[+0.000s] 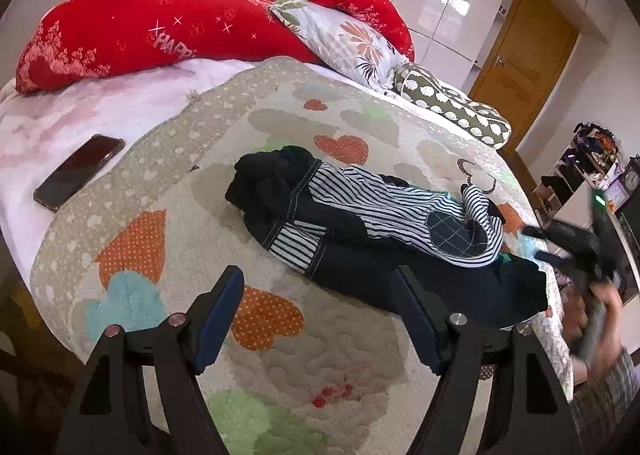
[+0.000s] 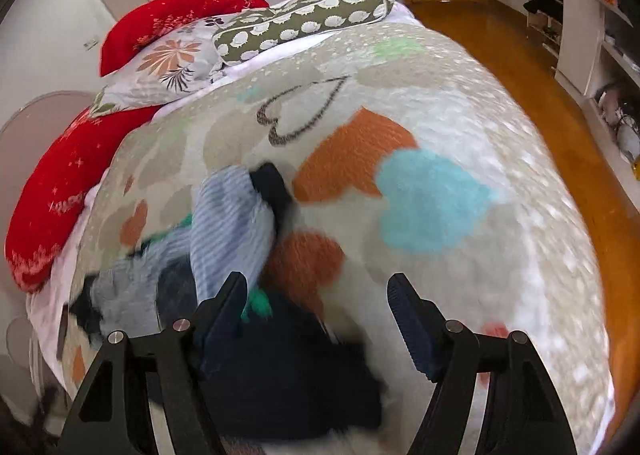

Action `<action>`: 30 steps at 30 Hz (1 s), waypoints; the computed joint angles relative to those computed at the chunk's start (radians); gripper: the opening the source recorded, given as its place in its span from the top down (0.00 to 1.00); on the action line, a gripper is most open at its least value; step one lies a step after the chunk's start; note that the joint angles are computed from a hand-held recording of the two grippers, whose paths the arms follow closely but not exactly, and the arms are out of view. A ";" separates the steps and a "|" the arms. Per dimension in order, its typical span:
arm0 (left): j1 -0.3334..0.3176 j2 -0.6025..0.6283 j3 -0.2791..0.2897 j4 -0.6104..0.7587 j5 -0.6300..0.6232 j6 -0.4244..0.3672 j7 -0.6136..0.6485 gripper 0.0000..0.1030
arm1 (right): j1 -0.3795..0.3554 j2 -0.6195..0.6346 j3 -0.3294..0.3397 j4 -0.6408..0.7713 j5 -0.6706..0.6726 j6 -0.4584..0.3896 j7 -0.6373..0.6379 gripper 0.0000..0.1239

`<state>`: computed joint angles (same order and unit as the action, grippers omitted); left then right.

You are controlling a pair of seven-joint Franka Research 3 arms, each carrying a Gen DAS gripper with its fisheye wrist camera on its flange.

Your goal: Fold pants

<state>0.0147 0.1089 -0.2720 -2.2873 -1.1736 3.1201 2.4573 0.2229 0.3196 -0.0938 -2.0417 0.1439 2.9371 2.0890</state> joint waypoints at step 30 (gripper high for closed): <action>0.025 0.075 0.089 0.061 0.223 -0.076 -0.180 0.20 | -0.251 -0.200 0.424 -0.255 1.217 0.262 -0.925 0.45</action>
